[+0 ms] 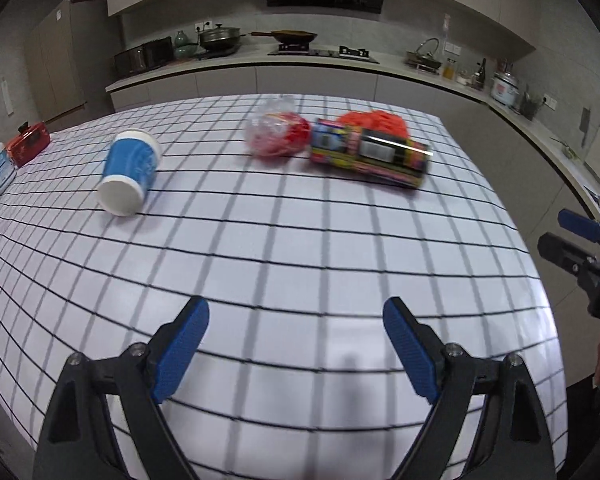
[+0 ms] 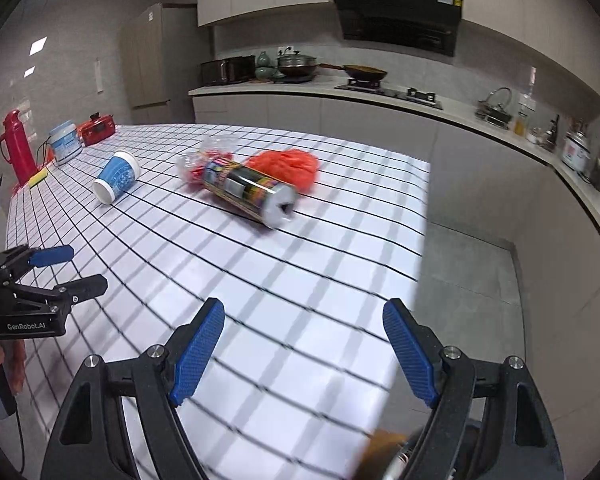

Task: Collect trash
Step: 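Move both tools back toward the spray can and blue cup on the island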

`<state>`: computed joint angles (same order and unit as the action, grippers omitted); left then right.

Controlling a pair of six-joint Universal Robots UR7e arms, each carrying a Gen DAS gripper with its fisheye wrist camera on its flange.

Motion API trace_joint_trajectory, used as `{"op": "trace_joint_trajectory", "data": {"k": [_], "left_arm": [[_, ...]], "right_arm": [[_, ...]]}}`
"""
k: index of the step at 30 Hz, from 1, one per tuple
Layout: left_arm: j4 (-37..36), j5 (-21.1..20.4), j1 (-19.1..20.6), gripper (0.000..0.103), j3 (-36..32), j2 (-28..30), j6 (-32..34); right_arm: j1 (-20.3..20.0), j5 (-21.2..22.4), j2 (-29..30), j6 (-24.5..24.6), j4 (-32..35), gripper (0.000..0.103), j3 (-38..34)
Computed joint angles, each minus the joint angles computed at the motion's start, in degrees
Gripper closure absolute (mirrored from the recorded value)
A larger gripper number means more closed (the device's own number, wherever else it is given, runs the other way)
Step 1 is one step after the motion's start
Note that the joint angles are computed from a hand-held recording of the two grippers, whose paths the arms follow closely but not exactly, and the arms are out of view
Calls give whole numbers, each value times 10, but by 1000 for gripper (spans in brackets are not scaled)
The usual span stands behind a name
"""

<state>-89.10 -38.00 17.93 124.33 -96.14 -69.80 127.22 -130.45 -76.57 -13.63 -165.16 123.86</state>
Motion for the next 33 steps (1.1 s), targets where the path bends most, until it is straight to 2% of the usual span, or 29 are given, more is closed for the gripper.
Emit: {"op": "trace_joint_trajectory", "data": {"k": [2,8,13,17,21,25,29,33], "left_arm": [[5,12,20,13,-3,-20,21],[64,73,76,13,-31,-74,19],[32,100,134,13,-51,-79,84],[-64,82,183,13,-53,-69,176],[-113,71,207,13,-57,-48,228],[-151,66,223,13,-61,-28,265],[-172,60,230,13,-58,-22,278],[-191,54,241,13,-60,-12,289]], "right_arm": [[3,0,37,-3,-9,20,-23],[5,-4,131,-15,-29,20,-103],[-8,-1,188,-23,-20,20,-164],[-27,5,229,-55,-22,20,-202],[-42,7,254,-81,-15,20,-226],[-48,14,251,-67,9,20,-228],[-45,78,223,-36,59,20,-212],[-38,71,241,-37,64,20,-220]]}}
